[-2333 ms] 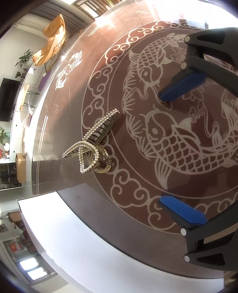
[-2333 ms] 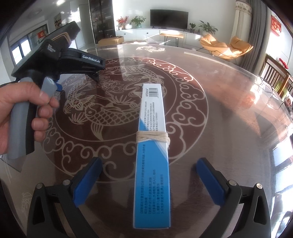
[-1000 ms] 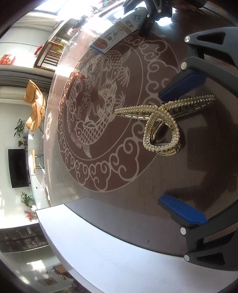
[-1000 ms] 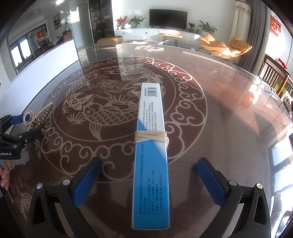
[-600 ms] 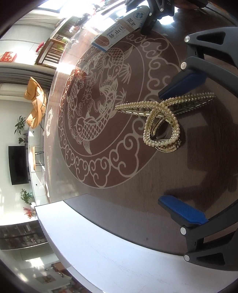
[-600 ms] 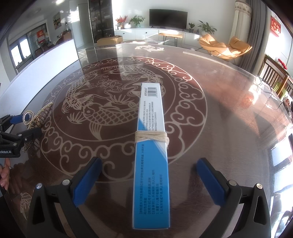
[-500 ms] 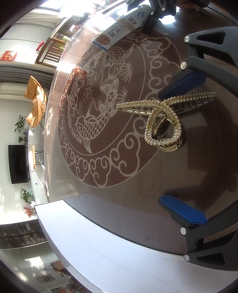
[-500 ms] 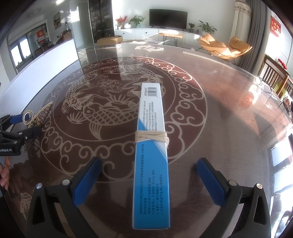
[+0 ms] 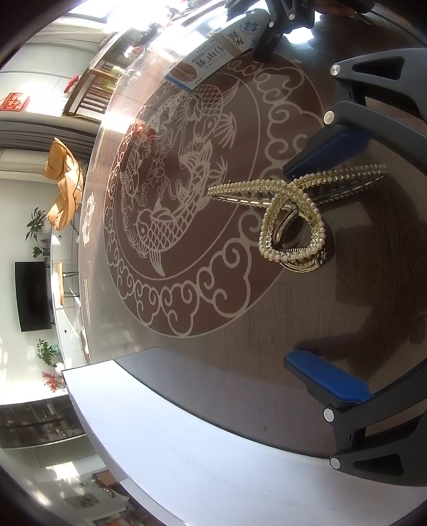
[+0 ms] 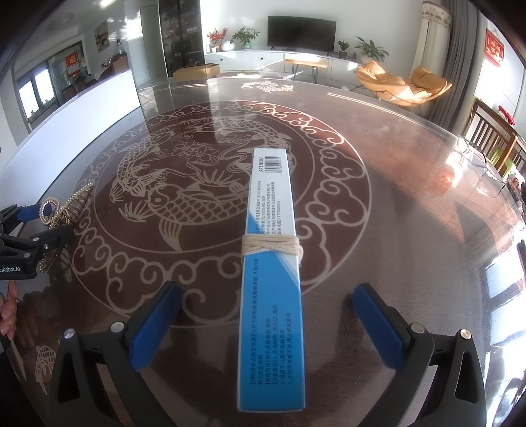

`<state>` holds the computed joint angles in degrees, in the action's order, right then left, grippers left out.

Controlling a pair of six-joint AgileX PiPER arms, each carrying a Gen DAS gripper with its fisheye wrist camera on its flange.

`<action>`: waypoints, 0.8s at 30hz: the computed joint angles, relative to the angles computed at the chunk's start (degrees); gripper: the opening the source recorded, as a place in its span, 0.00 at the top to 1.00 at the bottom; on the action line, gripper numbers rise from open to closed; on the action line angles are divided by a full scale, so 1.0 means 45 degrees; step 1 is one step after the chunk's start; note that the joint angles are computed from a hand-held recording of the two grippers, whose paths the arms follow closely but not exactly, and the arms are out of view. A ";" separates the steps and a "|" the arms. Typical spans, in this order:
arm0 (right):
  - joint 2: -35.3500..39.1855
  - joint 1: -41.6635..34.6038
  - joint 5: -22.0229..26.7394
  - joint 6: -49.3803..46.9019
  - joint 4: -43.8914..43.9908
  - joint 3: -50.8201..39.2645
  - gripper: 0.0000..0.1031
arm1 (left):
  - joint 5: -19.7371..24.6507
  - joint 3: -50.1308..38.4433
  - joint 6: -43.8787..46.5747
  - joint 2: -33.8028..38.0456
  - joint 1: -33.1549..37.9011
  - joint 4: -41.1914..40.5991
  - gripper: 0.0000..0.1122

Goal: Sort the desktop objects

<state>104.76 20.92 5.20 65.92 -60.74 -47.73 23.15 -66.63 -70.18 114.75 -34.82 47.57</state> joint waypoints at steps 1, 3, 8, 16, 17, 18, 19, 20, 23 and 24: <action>-0.0001 -0.0002 -0.0002 0.0003 -0.0006 0.0003 0.00 | 0.0001 0.0001 -0.0008 -0.0005 0.0000 -0.0004 0.08; 0.0003 0.0001 -0.0001 0.0012 -0.0010 -0.0001 0.00 | -0.0005 -0.0012 0.0016 0.0003 0.0015 -0.0022 0.08; 0.0008 0.0008 0.0009 0.0025 -0.0018 -0.0009 0.00 | 0.0012 -0.0065 0.0025 0.0047 0.0026 -0.0029 0.08; 0.0004 -0.0004 -0.0009 0.0024 -0.0018 0.0001 0.00 | 0.0036 -0.0080 -0.0021 0.0067 0.0018 0.0004 0.08; 0.0014 -0.0002 -0.0011 0.0028 -0.0019 -0.0007 0.00 | 0.0036 -0.0080 -0.0021 0.0067 0.0018 0.0004 0.08; 0.0019 -0.0006 -0.0013 0.0032 -0.0026 -0.0010 0.00 | 0.0039 -0.0087 -0.0033 0.0076 0.0016 0.0009 0.08; 0.0019 -0.0009 -0.0014 0.0036 -0.0032 -0.0007 0.00 | 0.0039 -0.0087 -0.0033 0.0076 0.0016 0.0009 0.08; 0.0020 -0.0004 -0.0010 0.0042 -0.0034 -0.0010 0.00 | 0.0035 -0.0087 -0.0022 0.0076 0.0019 0.0010 0.08; 0.0019 -0.0009 -0.0014 0.0048 -0.0043 -0.0005 0.00 | 0.0028 -0.0034 -0.0187 0.0046 0.0047 0.0067 0.08; 0.0022 -0.0005 -0.0012 0.0049 -0.0042 -0.0009 0.00 | 0.0072 -0.0026 -0.0308 0.0044 0.0037 0.0125 0.08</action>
